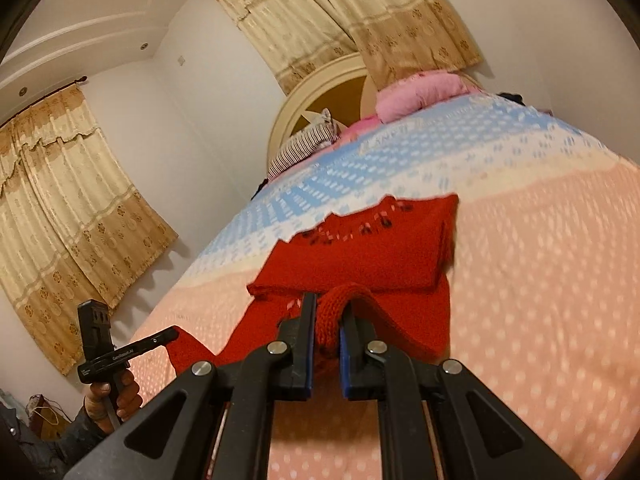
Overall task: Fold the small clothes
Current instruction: 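Lift the hem with both tools and fold it over toward the collar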
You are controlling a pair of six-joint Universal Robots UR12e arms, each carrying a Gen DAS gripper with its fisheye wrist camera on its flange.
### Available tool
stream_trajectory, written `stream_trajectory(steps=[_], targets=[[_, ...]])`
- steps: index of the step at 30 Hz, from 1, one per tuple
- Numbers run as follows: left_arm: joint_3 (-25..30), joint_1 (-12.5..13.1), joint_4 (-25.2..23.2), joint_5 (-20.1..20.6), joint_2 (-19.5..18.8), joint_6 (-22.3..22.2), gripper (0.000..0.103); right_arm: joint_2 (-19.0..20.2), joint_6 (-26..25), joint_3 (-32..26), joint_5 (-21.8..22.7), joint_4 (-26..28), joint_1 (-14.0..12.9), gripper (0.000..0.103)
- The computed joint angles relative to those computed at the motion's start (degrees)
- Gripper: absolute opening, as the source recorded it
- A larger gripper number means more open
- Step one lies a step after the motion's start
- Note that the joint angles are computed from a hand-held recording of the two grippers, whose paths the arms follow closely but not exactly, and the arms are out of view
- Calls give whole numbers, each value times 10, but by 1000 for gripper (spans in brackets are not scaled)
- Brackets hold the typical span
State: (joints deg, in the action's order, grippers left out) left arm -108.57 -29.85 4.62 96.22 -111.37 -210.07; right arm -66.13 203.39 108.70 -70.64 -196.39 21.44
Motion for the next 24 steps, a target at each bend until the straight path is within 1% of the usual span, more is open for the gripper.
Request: stream_trajectory(steps=[4,10,14,20,24], targets=[[20,5,2,16,-6,14,5,6,-11,-26,-1,6,-2,9],[48,13,8,21,-20,31,5,18,-22,-63,-7,20,-4,9],[75,19,-6,25,-33,39,5,31,-29,-88,-15,37,-3,9],[110,28,-14,27,-51,49,5,52,-30,-129,-22,59,-5,9],[136,36,-22,31,-65,46,5,67,-29,-156,-26,76,-7,9]])
